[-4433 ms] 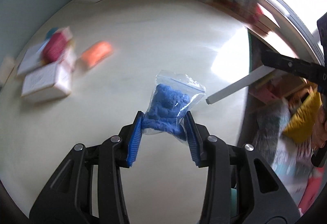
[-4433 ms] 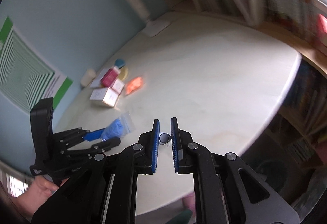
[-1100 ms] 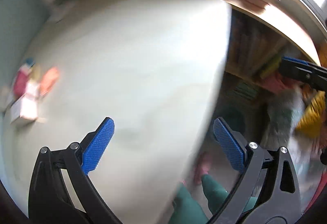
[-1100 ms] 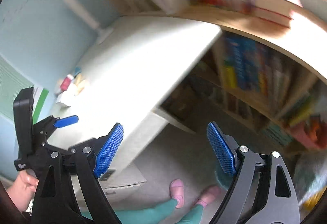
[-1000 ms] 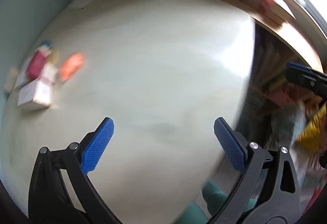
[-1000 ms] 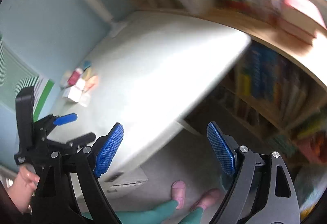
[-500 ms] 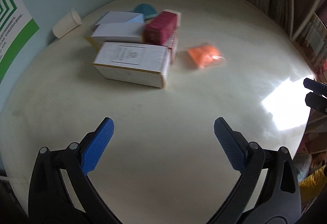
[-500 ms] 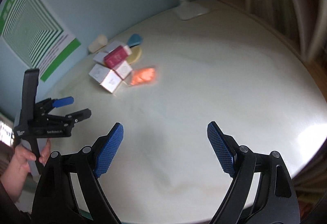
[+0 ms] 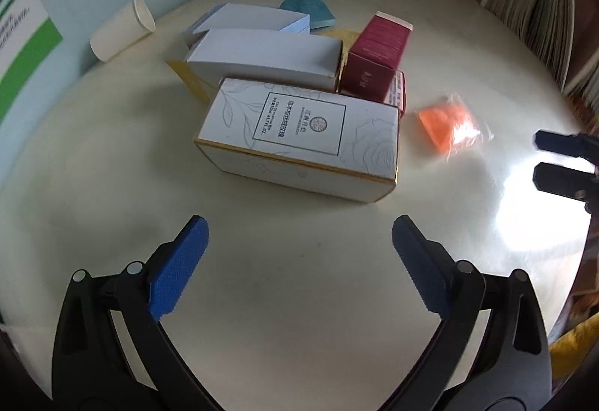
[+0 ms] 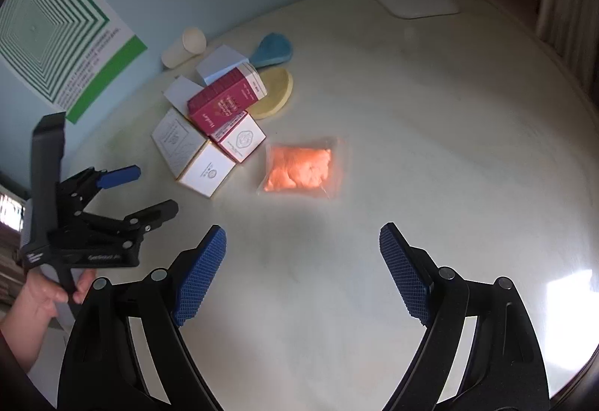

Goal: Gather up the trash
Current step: 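Lower the right gripper onto the orange clay bag and close it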

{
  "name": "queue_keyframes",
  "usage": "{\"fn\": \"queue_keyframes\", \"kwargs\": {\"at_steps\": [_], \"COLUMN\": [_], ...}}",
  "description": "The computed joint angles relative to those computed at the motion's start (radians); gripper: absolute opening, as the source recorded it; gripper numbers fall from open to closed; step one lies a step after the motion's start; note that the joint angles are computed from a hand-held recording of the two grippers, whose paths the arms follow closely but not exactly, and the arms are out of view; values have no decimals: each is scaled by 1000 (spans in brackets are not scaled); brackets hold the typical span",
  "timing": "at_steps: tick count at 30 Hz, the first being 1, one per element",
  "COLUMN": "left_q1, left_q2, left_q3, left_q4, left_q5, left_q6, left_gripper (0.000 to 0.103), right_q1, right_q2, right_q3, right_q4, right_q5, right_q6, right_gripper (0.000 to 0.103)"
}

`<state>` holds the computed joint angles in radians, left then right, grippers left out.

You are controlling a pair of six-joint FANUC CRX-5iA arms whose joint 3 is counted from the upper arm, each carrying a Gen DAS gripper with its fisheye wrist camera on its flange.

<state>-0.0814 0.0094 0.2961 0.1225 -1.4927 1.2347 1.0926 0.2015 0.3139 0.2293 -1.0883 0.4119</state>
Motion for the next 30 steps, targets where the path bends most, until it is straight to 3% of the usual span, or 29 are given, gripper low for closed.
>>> {"fn": "queue_keyframes", "kwargs": {"at_steps": [6, 16, 27, 30], "left_q1": [-6, -47, 42, 79], "left_q2": [4, 68, 68, 60], "left_q3": [-1, 69, 58, 41], "left_q4": [55, -13, -68, -39], "left_q5": [15, 8, 1, 2], "left_q6": [70, 177, 204, 213], "left_gripper": [96, 96, 96, 96], "right_q1": [-50, -93, -105, -99], "right_q2": [85, 185, 285, 303], "right_q3": [125, 278, 410, 431], "right_q4": [-55, -142, -182, -170], "right_q5": [-49, -132, -197, -205], "right_q6": [88, 263, 392, 438], "right_gripper": [84, 84, 84, 83]}}
